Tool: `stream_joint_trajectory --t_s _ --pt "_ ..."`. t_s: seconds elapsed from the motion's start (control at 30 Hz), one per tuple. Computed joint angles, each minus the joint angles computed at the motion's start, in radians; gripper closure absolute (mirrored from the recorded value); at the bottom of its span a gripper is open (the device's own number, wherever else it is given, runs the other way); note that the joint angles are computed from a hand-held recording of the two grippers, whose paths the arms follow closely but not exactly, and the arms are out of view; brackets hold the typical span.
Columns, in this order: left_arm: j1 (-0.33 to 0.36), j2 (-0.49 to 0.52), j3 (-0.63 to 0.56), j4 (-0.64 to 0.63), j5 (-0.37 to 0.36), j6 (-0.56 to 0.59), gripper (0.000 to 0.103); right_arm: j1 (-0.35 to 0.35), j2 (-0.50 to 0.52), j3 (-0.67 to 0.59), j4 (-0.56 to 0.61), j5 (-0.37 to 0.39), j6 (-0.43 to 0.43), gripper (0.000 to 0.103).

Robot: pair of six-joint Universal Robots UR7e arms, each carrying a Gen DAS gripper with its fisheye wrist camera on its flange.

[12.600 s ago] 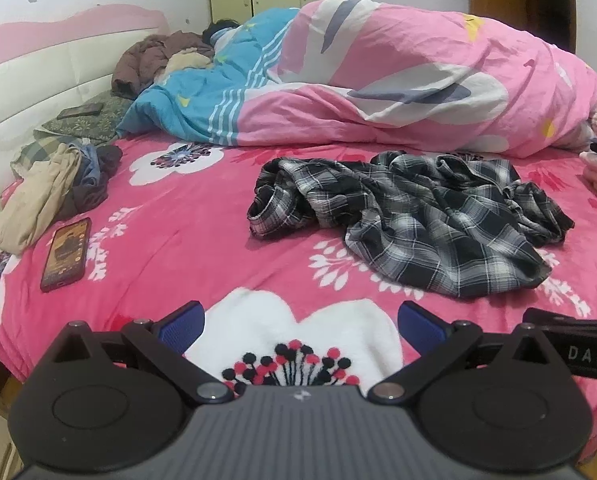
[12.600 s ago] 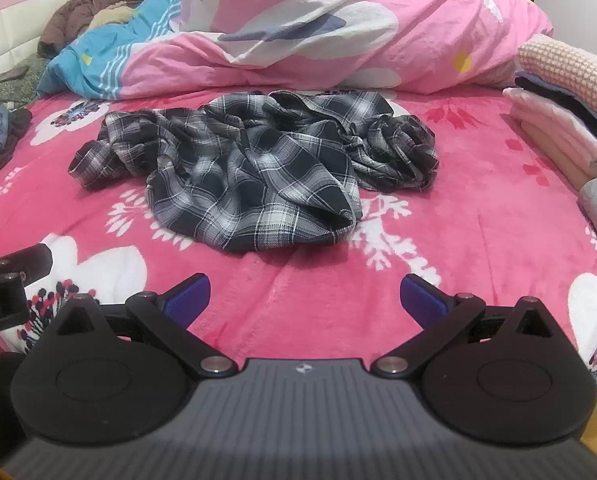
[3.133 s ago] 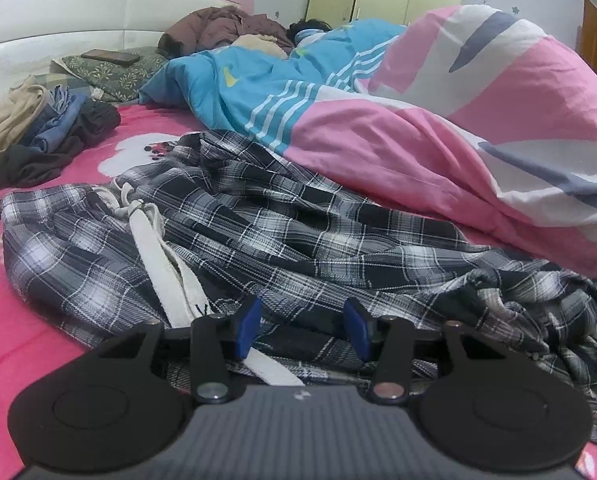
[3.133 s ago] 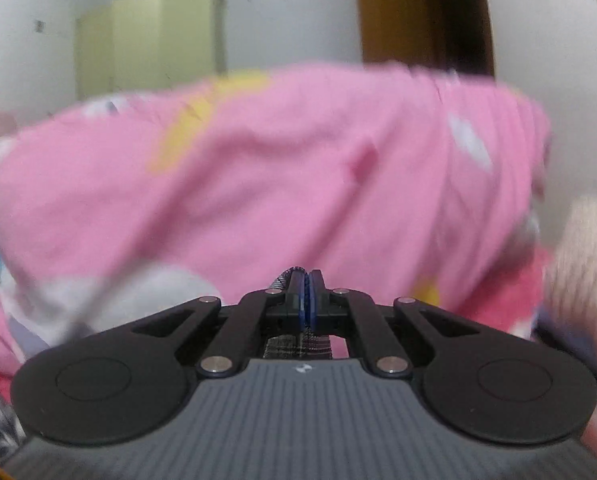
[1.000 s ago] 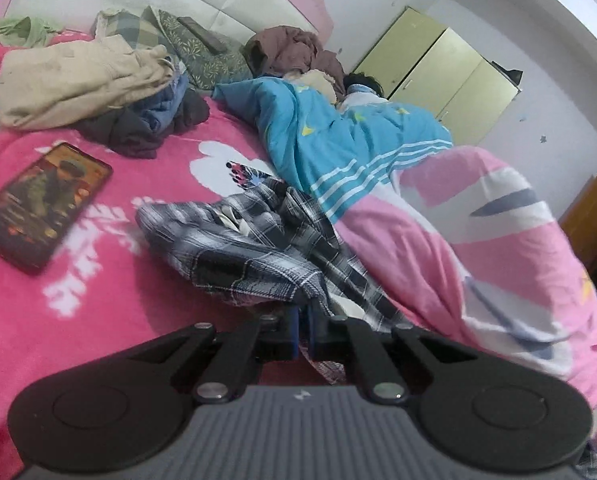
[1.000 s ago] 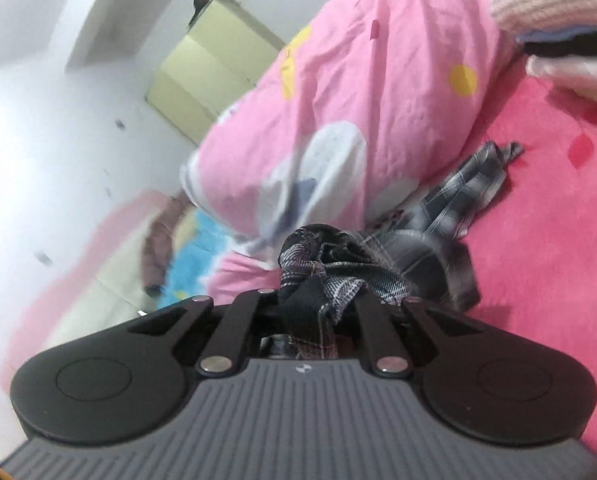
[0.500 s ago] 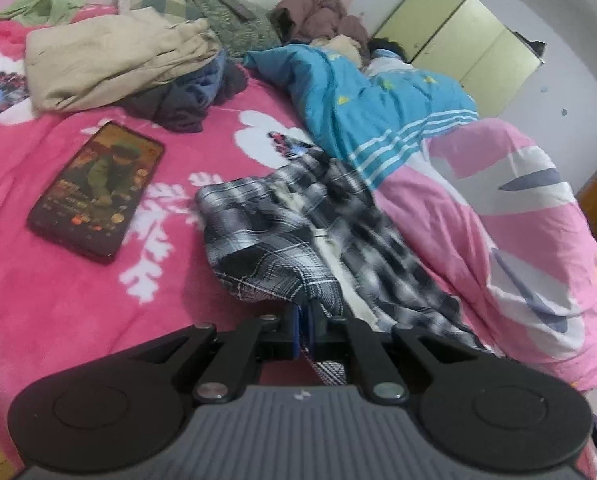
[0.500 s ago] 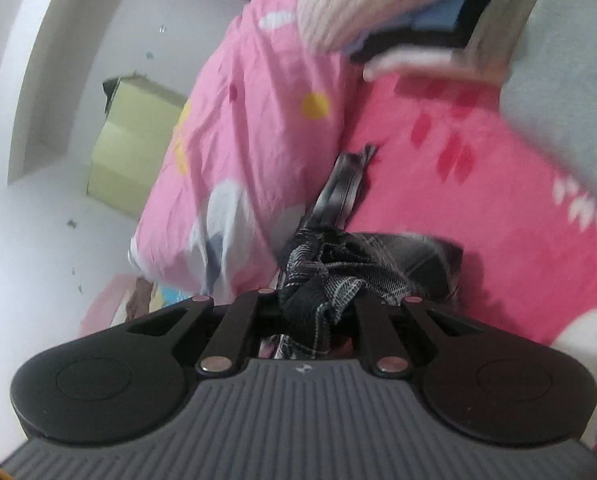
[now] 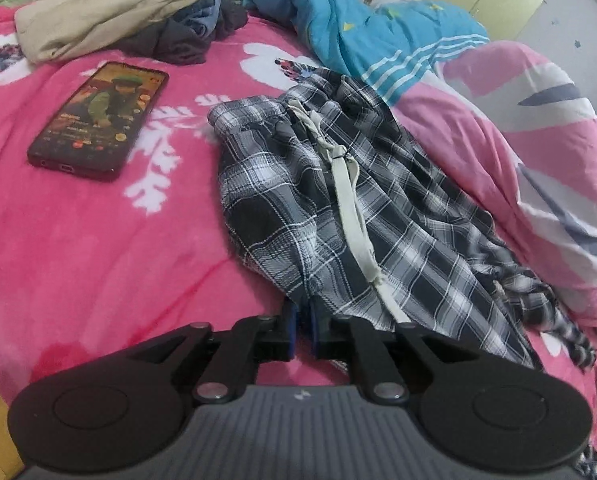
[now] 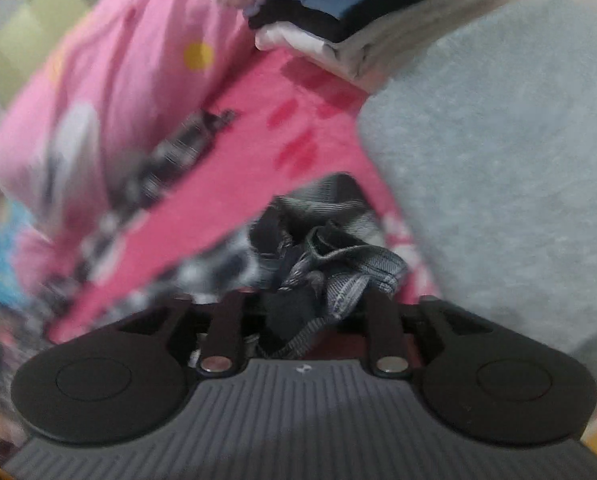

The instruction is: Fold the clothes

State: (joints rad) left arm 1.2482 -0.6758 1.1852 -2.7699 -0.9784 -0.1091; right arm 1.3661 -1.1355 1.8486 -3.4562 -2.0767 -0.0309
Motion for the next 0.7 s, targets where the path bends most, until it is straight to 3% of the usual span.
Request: stream_joint_trajectory --t_s 0.07,0.13,0.23,0.3,0.37,0.47,0.7 --pt "-0.016 0.001 0.018 -0.047 0.053 0.05 0.077 0.027 0.016 0.007 -0.087 -0.071 -0.077 0.046" --pt "-0.033 -0.003 0.045 -0.097 0.099 0.099 0.072 0.053 0.03 0.016 -0.185 -0.13 -0.144 0.041" --pt "-0.051 -0.019 0.087 -0.14 0.124 0.128 0.049 0.092 0.06 0.009 -0.335 -0.204 -0.237 0.029" --pt "-0.062 -0.023 0.103 -0.159 0.144 0.136 0.043 0.115 0.086 -0.019 -0.392 -0.222 -0.293 0.023" --pt "-0.071 -0.024 0.111 -0.168 0.159 0.135 0.041 0.131 0.112 -0.064 -0.375 -0.198 -0.307 0.023" --pt "-0.077 -0.021 0.112 -0.169 0.162 0.113 0.037 0.158 0.179 -0.192 -0.225 -0.125 -0.246 0.023" --pt "-0.104 -0.002 0.112 -0.17 0.192 0.087 0.037 0.253 0.473 -0.68 0.062 -0.056 -0.206 0.023"
